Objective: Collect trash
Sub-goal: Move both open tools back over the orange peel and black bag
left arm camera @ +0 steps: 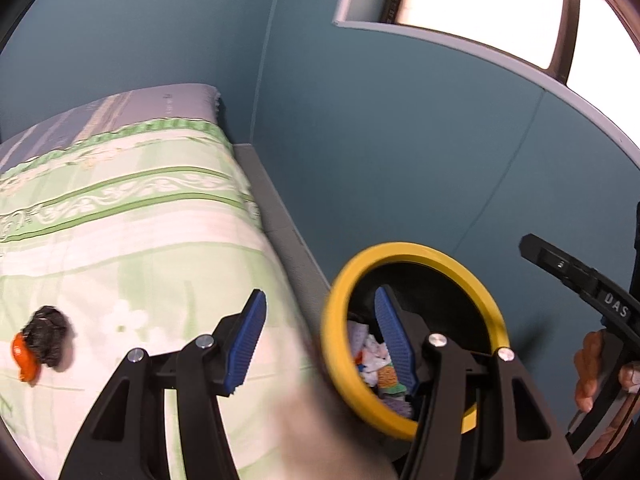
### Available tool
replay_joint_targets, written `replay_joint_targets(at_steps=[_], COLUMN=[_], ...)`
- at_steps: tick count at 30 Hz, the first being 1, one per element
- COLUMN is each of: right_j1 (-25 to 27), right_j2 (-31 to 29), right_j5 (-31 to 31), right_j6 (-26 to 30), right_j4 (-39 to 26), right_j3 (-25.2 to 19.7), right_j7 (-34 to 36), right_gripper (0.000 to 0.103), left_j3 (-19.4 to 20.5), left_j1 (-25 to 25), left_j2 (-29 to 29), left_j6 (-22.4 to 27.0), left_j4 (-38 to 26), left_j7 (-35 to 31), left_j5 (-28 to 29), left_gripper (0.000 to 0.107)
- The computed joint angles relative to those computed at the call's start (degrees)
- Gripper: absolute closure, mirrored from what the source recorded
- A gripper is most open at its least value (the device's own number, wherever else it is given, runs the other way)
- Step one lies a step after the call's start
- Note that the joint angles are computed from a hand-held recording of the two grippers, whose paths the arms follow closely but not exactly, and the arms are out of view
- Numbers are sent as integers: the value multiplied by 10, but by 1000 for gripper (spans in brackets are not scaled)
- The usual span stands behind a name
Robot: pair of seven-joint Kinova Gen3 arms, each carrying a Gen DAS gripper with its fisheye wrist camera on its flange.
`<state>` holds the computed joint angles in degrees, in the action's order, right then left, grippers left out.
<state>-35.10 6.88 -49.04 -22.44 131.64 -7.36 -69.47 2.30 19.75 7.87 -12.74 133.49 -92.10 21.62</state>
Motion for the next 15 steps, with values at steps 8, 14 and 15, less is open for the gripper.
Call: replay_joint_targets(at_steps=[8,14,15], right_j1=[-51,-114,-123], right_j2=[18,51,55], right_j5=[-37,-97,-103], right_j6=[22,47,51], right_j4=[-52,-117,-123], right_j3=[-1,16,19], right_j7=[63,158,167], right_gripper=[57,51,50], left_j3=[-22,-39,-50], left_j1=[-59,-141,-150], left_j2=[-61,-117,-124], left_j6=[-7,5,6], left_j4=[61,114,121], left_j7=[-50,3,16], left_j5=[31,-54,-75], left_gripper=[47,40,39])
